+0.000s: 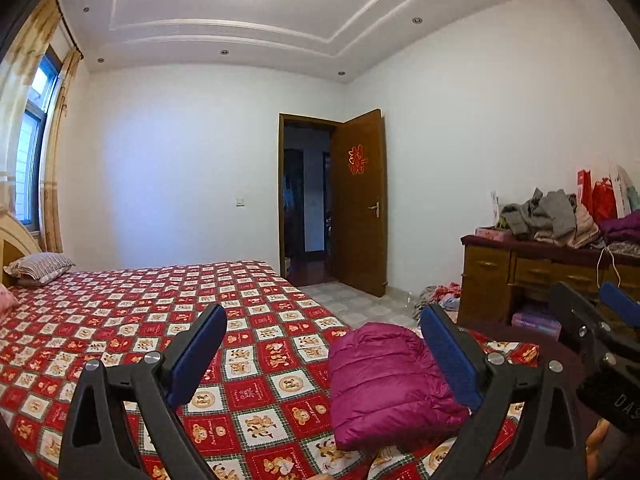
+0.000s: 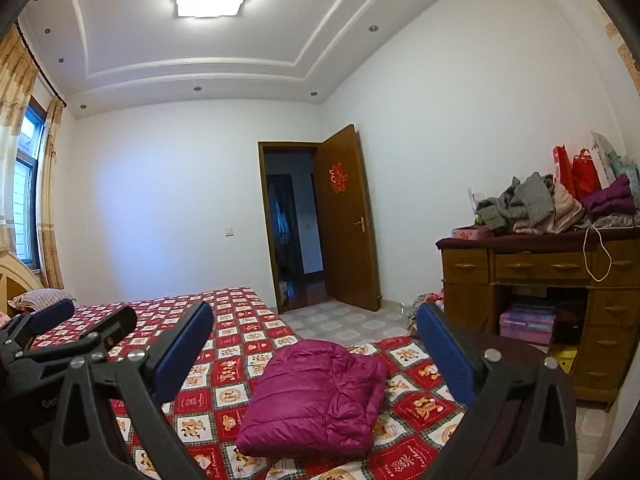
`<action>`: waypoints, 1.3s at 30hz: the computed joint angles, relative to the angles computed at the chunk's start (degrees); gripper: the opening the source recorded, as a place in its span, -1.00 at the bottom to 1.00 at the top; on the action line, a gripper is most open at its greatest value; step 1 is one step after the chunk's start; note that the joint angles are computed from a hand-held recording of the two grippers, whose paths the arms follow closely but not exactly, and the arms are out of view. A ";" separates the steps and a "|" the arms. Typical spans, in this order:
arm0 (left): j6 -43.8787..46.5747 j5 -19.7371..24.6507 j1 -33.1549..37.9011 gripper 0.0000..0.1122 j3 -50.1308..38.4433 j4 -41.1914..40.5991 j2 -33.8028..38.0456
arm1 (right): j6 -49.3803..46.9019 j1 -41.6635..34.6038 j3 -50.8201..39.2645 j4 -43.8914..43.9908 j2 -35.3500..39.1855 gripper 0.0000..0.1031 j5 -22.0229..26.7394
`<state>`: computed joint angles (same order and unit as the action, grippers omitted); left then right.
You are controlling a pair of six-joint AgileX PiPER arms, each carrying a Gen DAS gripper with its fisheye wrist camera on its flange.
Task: Fold large clothes
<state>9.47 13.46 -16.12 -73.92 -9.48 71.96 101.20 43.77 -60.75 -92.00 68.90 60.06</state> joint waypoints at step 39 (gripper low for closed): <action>-5.02 1.79 -1.29 0.76 -0.18 6.48 0.45 | -0.94 -1.24 0.05 3.13 -0.07 1.00 -1.21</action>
